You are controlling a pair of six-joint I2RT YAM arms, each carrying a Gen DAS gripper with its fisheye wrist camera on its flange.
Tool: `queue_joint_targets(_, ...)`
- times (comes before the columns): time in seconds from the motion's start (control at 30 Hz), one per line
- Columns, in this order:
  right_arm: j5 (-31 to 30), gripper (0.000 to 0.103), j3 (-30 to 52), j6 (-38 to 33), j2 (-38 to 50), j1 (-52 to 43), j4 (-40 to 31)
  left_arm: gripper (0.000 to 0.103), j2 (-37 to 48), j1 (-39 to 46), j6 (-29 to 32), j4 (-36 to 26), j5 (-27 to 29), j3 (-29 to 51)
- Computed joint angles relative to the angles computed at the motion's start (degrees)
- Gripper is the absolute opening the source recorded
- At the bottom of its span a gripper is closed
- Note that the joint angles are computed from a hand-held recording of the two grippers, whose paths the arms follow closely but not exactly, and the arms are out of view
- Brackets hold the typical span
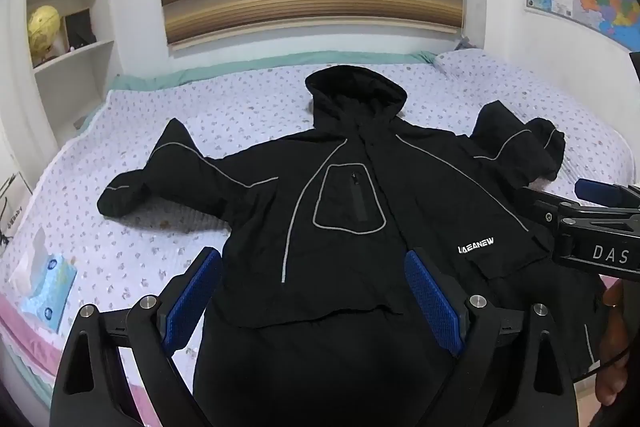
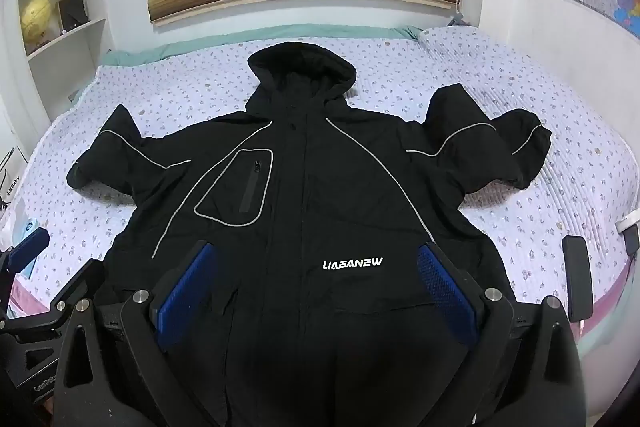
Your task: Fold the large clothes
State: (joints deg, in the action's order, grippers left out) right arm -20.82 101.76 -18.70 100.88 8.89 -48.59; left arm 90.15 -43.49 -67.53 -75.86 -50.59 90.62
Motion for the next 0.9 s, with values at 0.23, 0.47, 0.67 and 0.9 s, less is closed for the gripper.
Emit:
queue_joint_targets(0.23, -0.8, 0.101, 1.5, -0.9, 0.9, -1.0, -0.9, 0.093, 0.0, -0.2, 0.2, 0.1, -0.3, 0.1)
queue_joint_targets(0.47, 0.3, 0.101, 0.2, -0.6, 0.1, 0.4, 0.5, 0.093, 0.4, 0.1, 0.4, 0.1, 0.1, 0.4)
queue_joint_targets(0.67, 0.3, 0.101, -1.6, -0.3, -1.0, 0.5, 2.4, 0.093, 0.5, 0.2, 0.8, 0.5, 0.2, 0.3)
queue_joint_targets(0.9, 0.4, 0.101, -4.3, 0.1, -2.1, 0.6, 6.2, 0.093, 0.9, 0.8, 1.8, 1.4, 0.9, 0.2)
